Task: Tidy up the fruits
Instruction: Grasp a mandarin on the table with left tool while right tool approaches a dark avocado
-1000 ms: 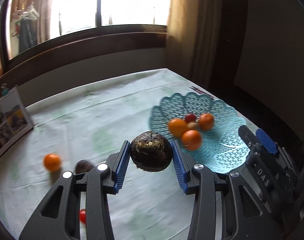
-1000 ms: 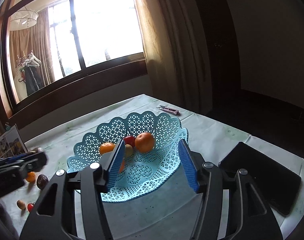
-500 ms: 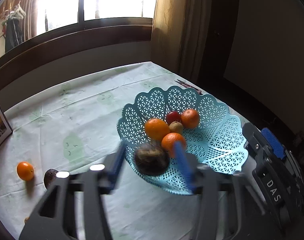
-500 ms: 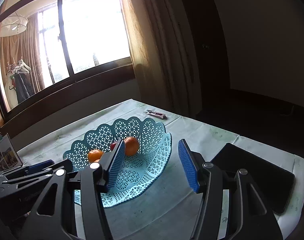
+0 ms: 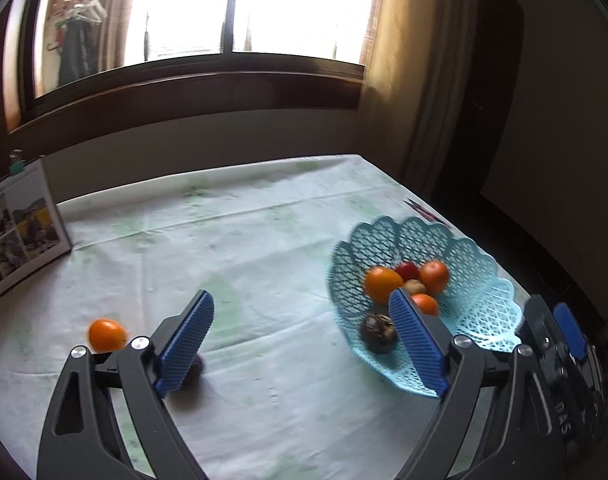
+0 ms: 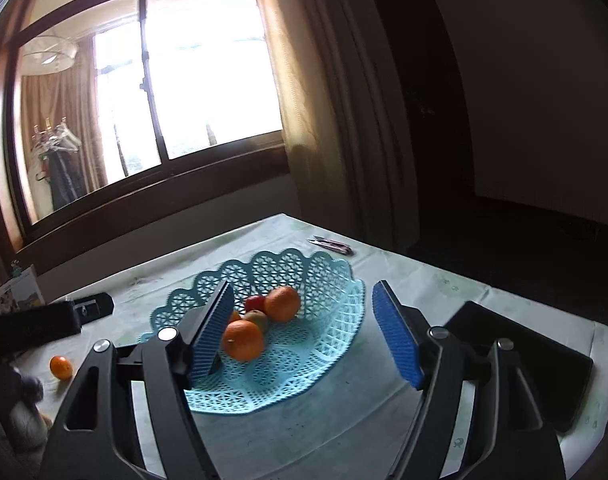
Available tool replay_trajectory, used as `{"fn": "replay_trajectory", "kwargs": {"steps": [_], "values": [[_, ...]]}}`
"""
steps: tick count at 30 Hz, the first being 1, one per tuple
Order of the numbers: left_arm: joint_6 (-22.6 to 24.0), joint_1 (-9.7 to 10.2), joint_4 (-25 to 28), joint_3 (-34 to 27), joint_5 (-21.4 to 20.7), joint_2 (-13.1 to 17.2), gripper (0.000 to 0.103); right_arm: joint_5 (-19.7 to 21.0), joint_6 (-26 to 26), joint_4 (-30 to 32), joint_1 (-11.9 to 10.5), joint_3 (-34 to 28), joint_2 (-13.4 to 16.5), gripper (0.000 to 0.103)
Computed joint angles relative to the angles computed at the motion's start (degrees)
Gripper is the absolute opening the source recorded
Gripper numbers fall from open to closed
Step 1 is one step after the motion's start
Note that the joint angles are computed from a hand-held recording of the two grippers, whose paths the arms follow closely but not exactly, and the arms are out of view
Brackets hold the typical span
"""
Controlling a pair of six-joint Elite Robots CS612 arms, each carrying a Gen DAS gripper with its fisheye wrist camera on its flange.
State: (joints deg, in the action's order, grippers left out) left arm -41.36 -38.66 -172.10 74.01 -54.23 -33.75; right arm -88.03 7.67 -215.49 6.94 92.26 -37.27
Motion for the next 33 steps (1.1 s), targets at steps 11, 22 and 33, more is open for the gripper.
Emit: {"fn": "replay_trajectory", "kwargs": {"steps": [11,22,33], "values": [[-5.46,0.57,1.62,6.05,4.05,-3.61,0.091,8.44,-5.29,3.96,0.02,-0.06,-0.35,0.080],[-14.39,2.22,7.13,11.91,6.08,-6.54,0.091,17.05,-9.07,8.36,-0.38,-0.13,-0.62,0.083],[-19.67,4.05,12.17,13.61,3.30,-6.51,0.091,21.29,-11.45,11.66,-0.57,-0.28,-0.80,0.083]]}}
